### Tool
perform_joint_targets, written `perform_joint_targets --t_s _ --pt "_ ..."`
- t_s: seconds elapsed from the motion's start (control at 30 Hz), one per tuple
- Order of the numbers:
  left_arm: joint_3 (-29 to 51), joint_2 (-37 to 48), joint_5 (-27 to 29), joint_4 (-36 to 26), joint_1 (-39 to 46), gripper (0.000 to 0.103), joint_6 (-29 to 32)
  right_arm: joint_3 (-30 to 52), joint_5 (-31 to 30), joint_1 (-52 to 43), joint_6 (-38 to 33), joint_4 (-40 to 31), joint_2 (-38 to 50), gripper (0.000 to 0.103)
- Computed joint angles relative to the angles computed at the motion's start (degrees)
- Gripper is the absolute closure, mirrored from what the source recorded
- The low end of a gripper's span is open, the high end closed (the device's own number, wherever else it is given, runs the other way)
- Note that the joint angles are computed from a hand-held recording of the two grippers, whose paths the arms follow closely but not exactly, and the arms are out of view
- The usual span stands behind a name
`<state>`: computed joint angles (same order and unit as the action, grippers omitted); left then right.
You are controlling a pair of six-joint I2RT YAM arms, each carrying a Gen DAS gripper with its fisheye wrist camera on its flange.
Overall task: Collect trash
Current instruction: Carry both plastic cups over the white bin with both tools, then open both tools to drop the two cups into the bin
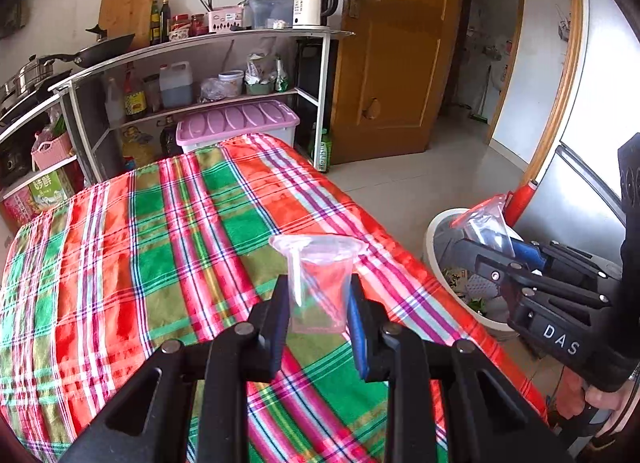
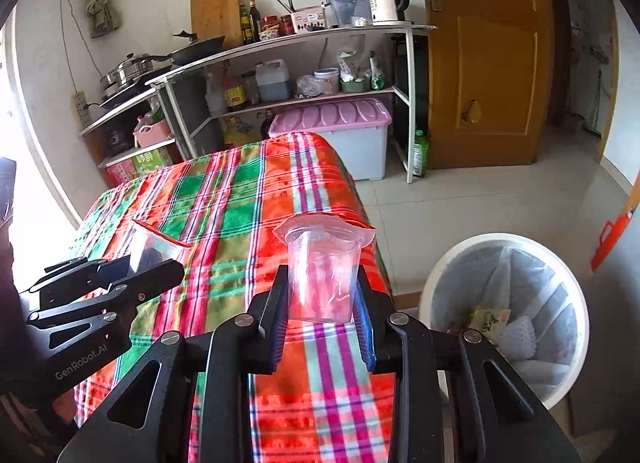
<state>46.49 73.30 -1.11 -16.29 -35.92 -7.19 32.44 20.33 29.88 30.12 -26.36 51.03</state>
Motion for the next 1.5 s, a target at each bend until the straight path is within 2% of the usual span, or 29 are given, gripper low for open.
perform_joint_targets --t_s 0.2,0.33,0.47,0.57,0.7,0.83,0.97,1.1,1.17,1.2,1.23,1.27,1.3,1.33,1.5 --pt "3.90 3.27 -2.73 0.30 -6.57 0.075 -1.52 -1.56 -1.03 -5.90 -2.45 -7.54 -10.19 0.073" --pt "7.68 7.30 -3.73 0.62 -10.58 0.075 -2.24 -2.04 -3.63 -13.04 -6.06 -12.05 -15.80 0.073" --pt "11.99 12.61 -3.68 0.65 -13.79 0.075 -3.09 -2.89 -10.63 -26.18 -13.03 -15.38 -20.91 0.073" --pt "15.63 17.07 -3.75 0.33 -16.16 0.075 -3.91 -3.50 -18.11 -38.79 -20.15 -16.16 -22.08 0.073" --pt "20.64 23.24 -3.16 -0.18 -18.69 0.075 -4.63 -4.94 -26.31 -53.47 -28.58 -15.20 -20.17 0.073" --pt "24.92 28.53 -2.01 -1.56 -20.29 0.074 -5.45 -6.87 -32.39 -64.13 -35.06 -13.19 -16.64 0.073" --pt "28.72 33.06 -2.24 -3.01 -21.55 0.074 -6.09 -8.53 -35.01 -69.52 -38.94 -9.95 -11.84 0.073" --pt "32.59 37.34 -1.03 -5.10 -22.02 0.073 -7.83 -9.68 -35.82 -71.11 -40.65 -6.26 -6.53 0.072" --pt "34.26 39.16 -0.52 -6.49 -22.01 0.068 -8.99 -10.13 -35.24 -70.72 -40.37 -4.60 -4.15 0.072" --pt "34.57 39.63 -1.19 -6.65 -22.35 0.062 -8.83 -10.41 -34.90 -70.41 -40.07 -3.29 -2.64 0.072" --pt "34.70 39.99 -1.22 -6.58 -22.47 0.055 -8.51 -10.62 -34.59 -70.42 -39.98 -2.50 -1.56 0.068" --pt "34.97 40.32 -1.23 -6.82 -22.44 0.041 -8.91 -10.96 -34.55 -70.87 -40.28 -2.12 -1.11 0.065" --pt "35.04 40.40 -1.54 -6.93 -22.36 0.036 -9.62 -11.22 -34.29 -70.62 -39.98 -1.26 -0.33 0.057" --pt "34.86 40.26 -1.88 -6.59 -22.33 0.036 -9.85 -11.51 -34.51 -71.03 -40.06 -0.68 0.00 0.049" --pt "33.61 39.36 -1.83 -5.90 -21.80 0.036 -9.84 -11.97 -35.50 -72.45 -39.42 0.05 -0.56 0.048"
